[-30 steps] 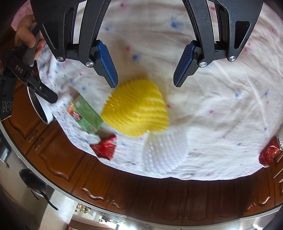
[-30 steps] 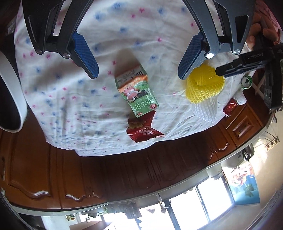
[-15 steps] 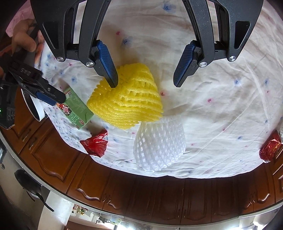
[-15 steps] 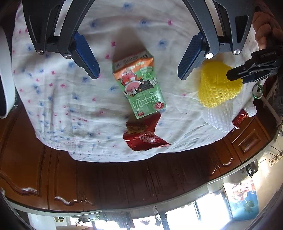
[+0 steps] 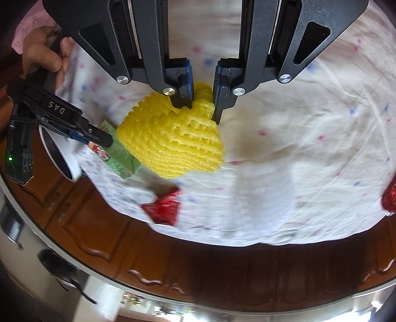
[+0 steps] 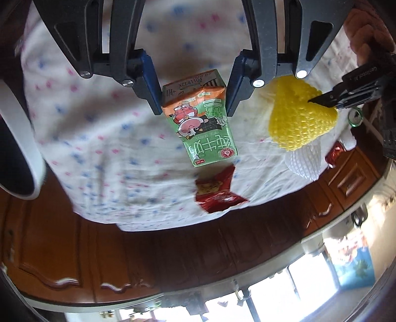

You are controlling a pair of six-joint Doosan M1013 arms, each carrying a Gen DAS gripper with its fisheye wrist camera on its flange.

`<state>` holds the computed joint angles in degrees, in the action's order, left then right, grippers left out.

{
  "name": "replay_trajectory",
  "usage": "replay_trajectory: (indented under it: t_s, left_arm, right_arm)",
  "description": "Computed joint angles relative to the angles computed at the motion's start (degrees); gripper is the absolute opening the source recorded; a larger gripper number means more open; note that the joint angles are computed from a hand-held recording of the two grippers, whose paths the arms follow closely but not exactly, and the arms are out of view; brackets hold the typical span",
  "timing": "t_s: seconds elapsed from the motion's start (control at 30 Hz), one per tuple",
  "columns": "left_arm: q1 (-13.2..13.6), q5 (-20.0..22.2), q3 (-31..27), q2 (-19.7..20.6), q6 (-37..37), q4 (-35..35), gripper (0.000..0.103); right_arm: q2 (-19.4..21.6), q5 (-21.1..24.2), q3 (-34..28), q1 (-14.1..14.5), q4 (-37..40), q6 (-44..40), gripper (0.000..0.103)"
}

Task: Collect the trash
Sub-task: 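Carry the foam net and green carton over the bin with both tools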

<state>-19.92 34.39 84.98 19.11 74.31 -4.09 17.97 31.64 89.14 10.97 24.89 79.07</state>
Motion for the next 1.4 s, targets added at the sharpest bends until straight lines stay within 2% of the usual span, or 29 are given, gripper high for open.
replay_trajectory:
  t_s: [0.23,0.57,0.9,1.2,1.4]
  left_arm:
    - [-2.1,0.6,-1.7,0.7,6.3,-4.0,0.011]
    - [-5.4,2.0,-6.2,2.9,14.0,-7.4,0.011]
    - [-8.3,3.5,-9.6,4.7,17.1,-7.3,0.011]
    - [-9.7,4.5,-12.0,6.2,18.1,-7.1,0.011]
    - [-10.6,5.7,-14.8,7.7,18.9,-7.0,0.011]
  right_arm:
    - [-4.8,-4.7,5.6,-2.3,-0.5,4.6,0.051]
    - [-9.9,-9.2,11.3,-5.3,-6.2,14.8,0.051]
    - [-11.6,-11.4,13.2,-7.2,-9.2,19.6,0.051]
    - [-12.6,-12.9,14.1,-8.7,-12.2,22.8,0.051]
    - [-12.6,-12.6,13.4,-9.8,-18.5,28.3,0.051]
